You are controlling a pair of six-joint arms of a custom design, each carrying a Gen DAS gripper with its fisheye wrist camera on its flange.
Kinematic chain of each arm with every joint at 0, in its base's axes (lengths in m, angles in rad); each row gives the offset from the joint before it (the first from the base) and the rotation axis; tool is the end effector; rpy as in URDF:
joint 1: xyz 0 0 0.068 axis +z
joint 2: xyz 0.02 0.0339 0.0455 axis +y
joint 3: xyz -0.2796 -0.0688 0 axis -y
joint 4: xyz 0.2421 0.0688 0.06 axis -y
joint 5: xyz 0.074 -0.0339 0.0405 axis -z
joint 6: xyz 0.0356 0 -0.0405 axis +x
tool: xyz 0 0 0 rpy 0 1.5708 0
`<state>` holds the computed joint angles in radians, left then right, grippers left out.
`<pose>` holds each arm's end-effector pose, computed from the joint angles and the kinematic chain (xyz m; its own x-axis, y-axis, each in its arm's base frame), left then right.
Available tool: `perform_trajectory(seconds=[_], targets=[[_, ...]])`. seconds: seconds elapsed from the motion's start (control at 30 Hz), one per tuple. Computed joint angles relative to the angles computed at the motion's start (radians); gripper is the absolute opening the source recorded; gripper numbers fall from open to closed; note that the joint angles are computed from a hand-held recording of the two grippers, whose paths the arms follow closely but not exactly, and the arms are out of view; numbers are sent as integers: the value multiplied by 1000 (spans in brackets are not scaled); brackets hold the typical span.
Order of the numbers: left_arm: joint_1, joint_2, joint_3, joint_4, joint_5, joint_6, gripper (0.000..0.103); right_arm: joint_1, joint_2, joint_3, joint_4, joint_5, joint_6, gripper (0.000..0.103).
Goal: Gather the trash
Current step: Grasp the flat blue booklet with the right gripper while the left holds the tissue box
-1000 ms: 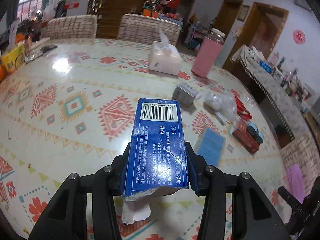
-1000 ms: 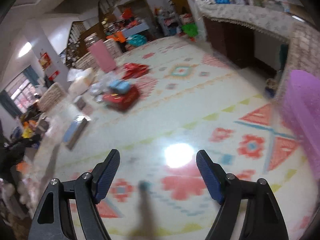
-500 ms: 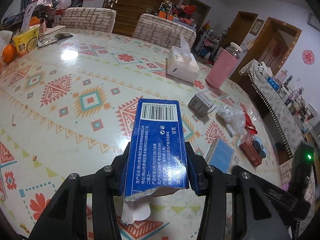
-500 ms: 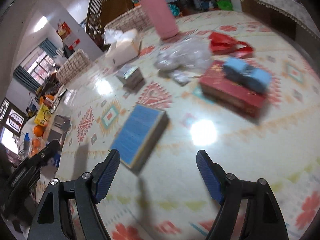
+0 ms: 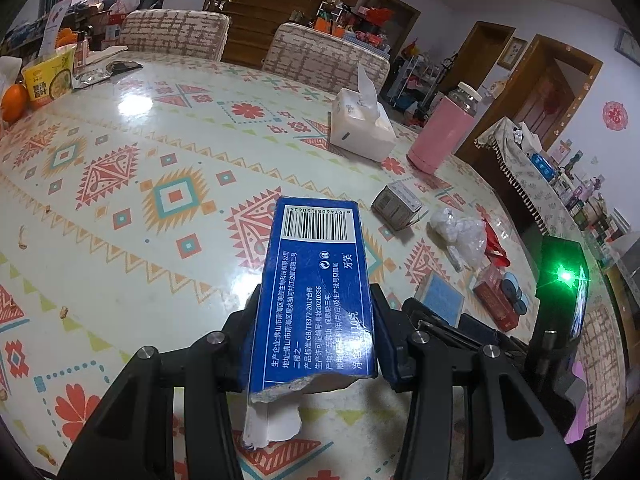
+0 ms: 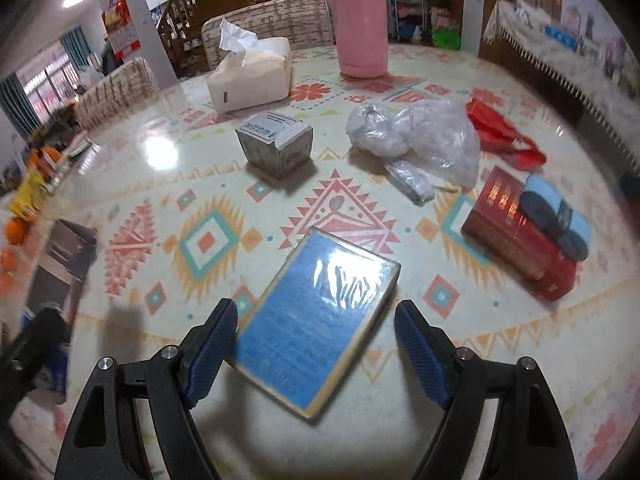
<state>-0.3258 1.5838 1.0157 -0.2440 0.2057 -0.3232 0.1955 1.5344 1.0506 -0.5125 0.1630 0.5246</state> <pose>0.3149 -0.1141 0.2344 -0.7938 -0.0600 -0.6053 0.2050 0.9105 -0.3591 0.3065 0.0548 0.2418 -0.7654 0.3523 -0.5386 0.3214 0.9343 0.1543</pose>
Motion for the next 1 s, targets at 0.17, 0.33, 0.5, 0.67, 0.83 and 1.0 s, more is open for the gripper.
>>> perform_trajectory(seconds=[0.17,0.33,0.5,0.67,0.83,1.0], targets=[[-3,7,5,-7,4,4,47,17,-17,-8,-13,45,-6,62],[-6,11,5,-7,-4,8,47,9,-79,-64,-3,11,-35,60],[-22,18,5,-6,-30,19,47,-28,-205,-156,10,-62,-45,60],[-38,18,1,2,-44,35,47,-65,-392,-256,-24,-116,-67,60],[-61,24,-2,3,-74,45,47,-142,-578,-337,-101,-182,-83,60],[-86,37,-3,6,-100,58,47,-294,-791,-389,-239,-273,-142,54]])
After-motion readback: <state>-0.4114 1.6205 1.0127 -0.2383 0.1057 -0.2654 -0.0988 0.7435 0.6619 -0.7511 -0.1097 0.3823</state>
